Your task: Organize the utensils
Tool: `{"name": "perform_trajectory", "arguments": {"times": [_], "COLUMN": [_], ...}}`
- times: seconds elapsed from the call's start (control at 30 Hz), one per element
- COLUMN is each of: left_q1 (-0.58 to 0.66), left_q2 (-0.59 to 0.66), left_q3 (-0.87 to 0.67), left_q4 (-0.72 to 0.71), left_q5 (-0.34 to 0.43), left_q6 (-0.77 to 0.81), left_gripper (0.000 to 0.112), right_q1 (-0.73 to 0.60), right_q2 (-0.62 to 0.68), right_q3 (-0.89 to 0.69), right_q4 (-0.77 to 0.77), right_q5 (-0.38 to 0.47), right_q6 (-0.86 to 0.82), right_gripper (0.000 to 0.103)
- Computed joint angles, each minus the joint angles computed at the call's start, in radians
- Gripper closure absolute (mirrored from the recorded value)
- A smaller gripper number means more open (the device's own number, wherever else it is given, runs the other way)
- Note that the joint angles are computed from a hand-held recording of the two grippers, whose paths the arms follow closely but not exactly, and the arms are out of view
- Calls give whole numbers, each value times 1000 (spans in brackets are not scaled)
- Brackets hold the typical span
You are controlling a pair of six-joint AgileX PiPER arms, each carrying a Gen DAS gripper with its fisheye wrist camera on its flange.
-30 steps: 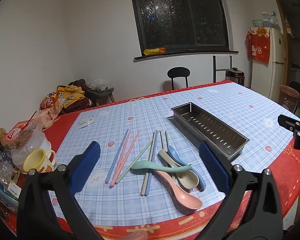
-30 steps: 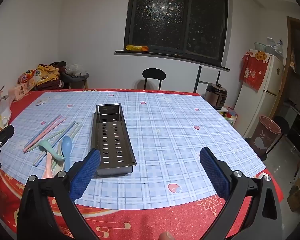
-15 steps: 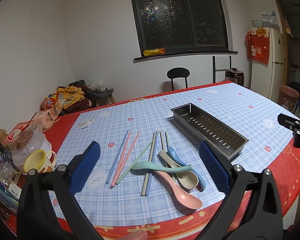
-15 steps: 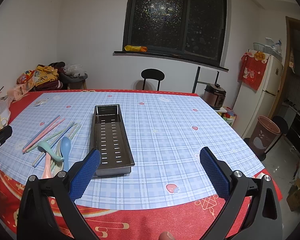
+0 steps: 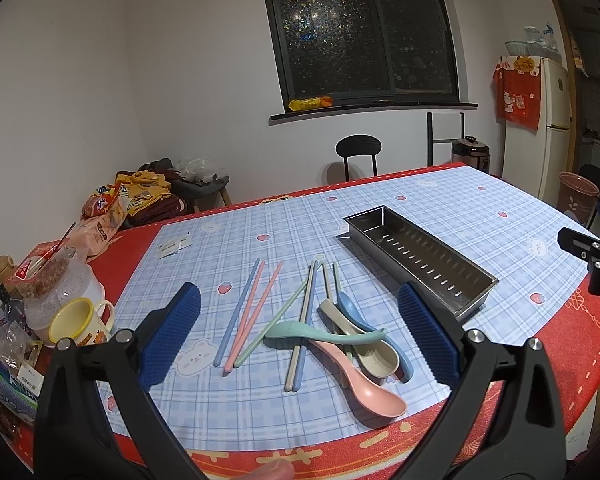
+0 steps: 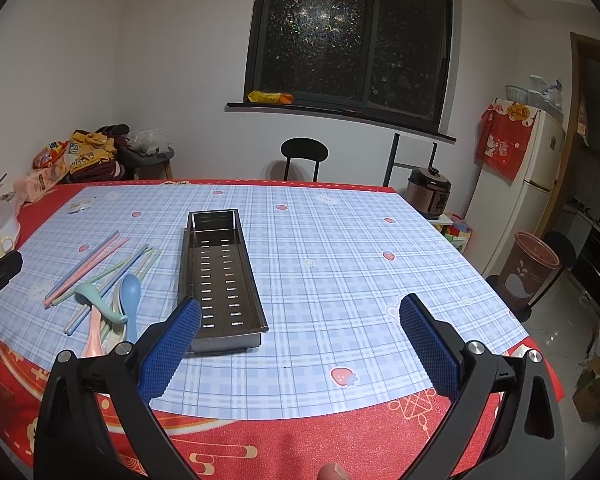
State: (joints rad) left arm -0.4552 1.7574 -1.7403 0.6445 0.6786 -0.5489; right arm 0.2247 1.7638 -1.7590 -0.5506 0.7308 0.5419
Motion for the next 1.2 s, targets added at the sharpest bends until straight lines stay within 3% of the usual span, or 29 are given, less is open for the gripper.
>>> {"name": "perform_trajectory", "arguments": {"times": [1.2], "left_q1": [9], "left_q2": [0], "left_q3": [15], "left_q4": [-12], "left_q5": [-21], "left_q6": [13], "left_gripper": [15], "right_q1": [-1], "right_q2": [0], "right_q3": [13], "right_q4": [1], "right_q5": [0], "right_q6": [3], "right_gripper": [5]}}
